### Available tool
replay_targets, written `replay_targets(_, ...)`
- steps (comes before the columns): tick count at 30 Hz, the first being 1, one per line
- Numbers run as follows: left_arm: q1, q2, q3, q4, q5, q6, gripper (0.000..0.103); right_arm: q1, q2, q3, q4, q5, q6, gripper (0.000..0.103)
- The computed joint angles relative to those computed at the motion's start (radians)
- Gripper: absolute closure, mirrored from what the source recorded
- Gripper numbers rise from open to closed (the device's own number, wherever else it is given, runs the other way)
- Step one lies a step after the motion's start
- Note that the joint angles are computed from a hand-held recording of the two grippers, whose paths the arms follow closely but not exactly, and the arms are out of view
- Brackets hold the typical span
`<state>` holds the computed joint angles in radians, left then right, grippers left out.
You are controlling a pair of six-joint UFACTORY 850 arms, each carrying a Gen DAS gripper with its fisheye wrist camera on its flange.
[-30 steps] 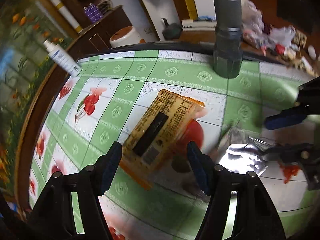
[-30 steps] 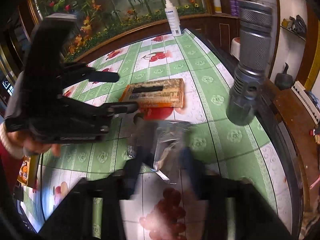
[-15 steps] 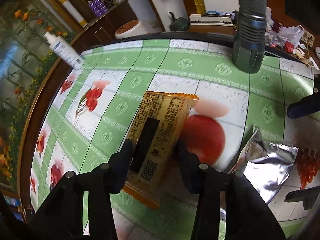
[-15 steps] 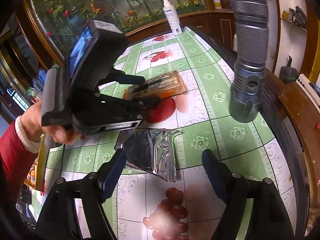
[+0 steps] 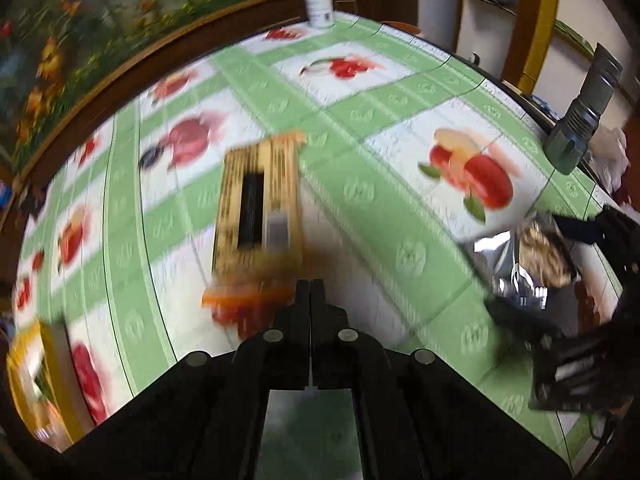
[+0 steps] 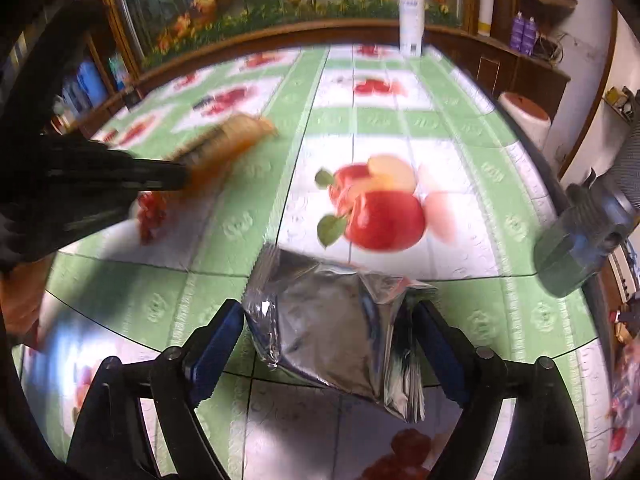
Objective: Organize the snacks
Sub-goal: 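Grasp the boxed biscuit pack with the left tool while the right tool grasps the silver foil bag, then carry the biscuit pack and foil bag over the tray and lower them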
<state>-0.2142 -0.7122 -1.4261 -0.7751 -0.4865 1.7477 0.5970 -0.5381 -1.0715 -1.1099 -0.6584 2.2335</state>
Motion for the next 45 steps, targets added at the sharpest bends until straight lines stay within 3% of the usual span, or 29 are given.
replay_targets(2,0.019,-0.008,0.002,0.025,-0.017,-0.036,0.103,0.000,-0.018,-0.026,0.039,-0.019,-0.050,0.010)
replay_targets(6,0.049,0.024,0.012,-0.101,-0.071,0.071,0.101,-0.007,-0.015,-0.013,0.008,-0.013,-0.013,0.010)
replay_targets(7,0.047,0.028,0.002,-0.114,-0.073,0.080,0.081,-0.007,-0.018,-0.020,0.025,-0.015,-0.038,0.009)
replay_targets(8,0.040,0.030,-0.009,-0.128,-0.065,0.094,0.034,-0.005,-0.024,-0.031,0.044,-0.021,-0.063,0.009)
replay_targets(9,0.033,0.026,-0.020,-0.154,-0.055,0.117,0.012,-0.008,-0.024,-0.031,0.043,-0.012,-0.066,0.007)
replay_targets(10,0.025,0.021,-0.028,-0.221,-0.045,0.176,0.009,-0.012,-0.025,-0.032,0.040,-0.007,-0.063,0.006)
replay_targets(12,0.001,0.002,-0.051,-0.272,0.001,0.193,0.009,-0.013,-0.031,-0.038,0.041,-0.012,-0.060,0.004)
replay_targets(15,-0.040,-0.061,-0.127,-0.117,0.031,-0.013,0.009,-0.014,-0.035,-0.043,0.046,-0.011,-0.063,0.003)
replay_targets(19,-0.079,-0.121,-0.162,-0.022,0.139,-0.121,0.008,-0.016,-0.033,-0.040,0.046,-0.003,-0.066,0.003)
replay_targets(21,-0.069,-0.140,-0.185,-0.074,0.109,-0.102,0.009,-0.014,-0.033,-0.037,0.036,-0.004,-0.063,0.003)
replay_targets(22,-0.063,-0.151,-0.205,-0.060,0.073,-0.131,0.016,-0.012,-0.033,-0.034,0.024,-0.008,-0.053,0.004)
replay_targets(23,-0.054,-0.167,-0.239,-0.017,0.006,-0.197,0.038,-0.010,-0.033,-0.033,0.017,-0.015,-0.046,0.005)
replay_targets(24,-0.048,-0.168,-0.247,-0.016,-0.033,-0.221,0.052,-0.007,-0.032,-0.030,0.006,-0.022,-0.034,0.009)
replay_targets(25,-0.046,-0.160,-0.243,-0.006,-0.031,-0.229,0.051,-0.001,-0.028,-0.025,-0.009,-0.030,-0.015,0.018)
replay_targets(28,-0.038,-0.109,-0.159,-0.075,0.036,-0.140,0.051,0.002,-0.013,-0.007,-0.036,-0.030,0.026,0.030)
replay_targets(30,-0.024,-0.079,-0.113,-0.096,0.059,-0.130,0.052,0.005,0.008,0.021,-0.088,-0.007,0.096,0.031)
replay_targets(35,0.051,0.021,0.009,-0.305,0.078,0.041,0.052,0.036,0.049,0.074,-0.215,0.019,0.287,0.033)
replay_targets(42,0.189,0.123,0.106,-0.470,0.037,0.131,0.052,0.119,0.087,0.070,-0.398,-0.045,0.474,0.033)
replay_targets(45,0.245,0.152,0.139,-0.610,0.054,0.236,0.051,0.141,0.089,0.053,-0.497,-0.047,0.560,0.033)
